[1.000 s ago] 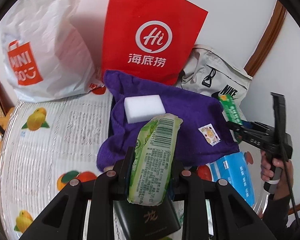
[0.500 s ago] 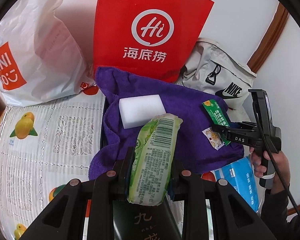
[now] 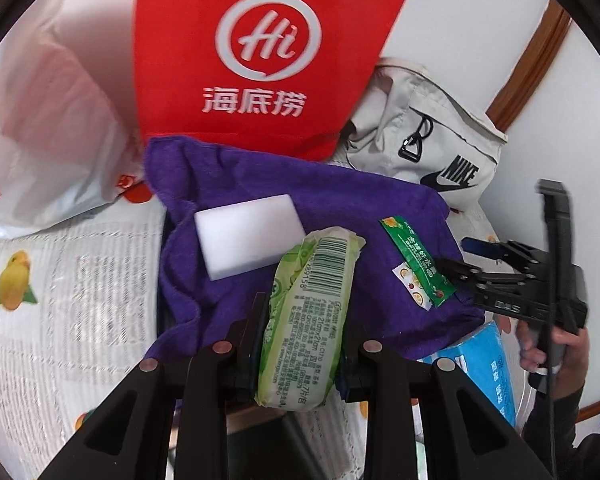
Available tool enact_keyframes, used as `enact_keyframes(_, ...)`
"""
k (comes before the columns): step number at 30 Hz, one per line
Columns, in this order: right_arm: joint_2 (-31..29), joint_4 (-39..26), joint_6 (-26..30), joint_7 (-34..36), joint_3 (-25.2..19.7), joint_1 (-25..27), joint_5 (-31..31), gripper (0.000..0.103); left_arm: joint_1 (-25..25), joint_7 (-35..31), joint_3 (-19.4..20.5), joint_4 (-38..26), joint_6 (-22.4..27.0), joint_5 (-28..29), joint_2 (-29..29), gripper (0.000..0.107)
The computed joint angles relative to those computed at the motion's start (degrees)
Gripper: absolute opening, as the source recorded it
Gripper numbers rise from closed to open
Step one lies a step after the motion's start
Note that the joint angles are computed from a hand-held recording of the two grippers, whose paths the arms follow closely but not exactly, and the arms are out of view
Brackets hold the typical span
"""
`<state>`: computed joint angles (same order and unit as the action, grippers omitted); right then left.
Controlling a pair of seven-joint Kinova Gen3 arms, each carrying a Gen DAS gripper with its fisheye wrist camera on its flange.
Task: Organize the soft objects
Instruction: 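Release the green packet on the towel with right while left lowers the green bar, then lower the green-wrapped bar onto the towel and open the left gripper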
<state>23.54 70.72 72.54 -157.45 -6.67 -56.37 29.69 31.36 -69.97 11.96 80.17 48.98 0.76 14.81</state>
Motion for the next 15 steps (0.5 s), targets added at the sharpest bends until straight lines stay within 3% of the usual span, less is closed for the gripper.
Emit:
enact_keyframes(6, -3.7, 4.0, -1.0, -3.8, -0.7, -2.7, 5.2, 0.069, 1.8, 0.2, -0.6, -4.7, 3.0, -2.1, 4.4, 0.026)
enact_keyframes(15, -5.2, 7.7, -1.6, -7.8, -2.8, -3.1, 6.6, 0.069, 2.3, -0.8, -1.5, -8.0, 6.0, -2.2, 8.0, 0.026)
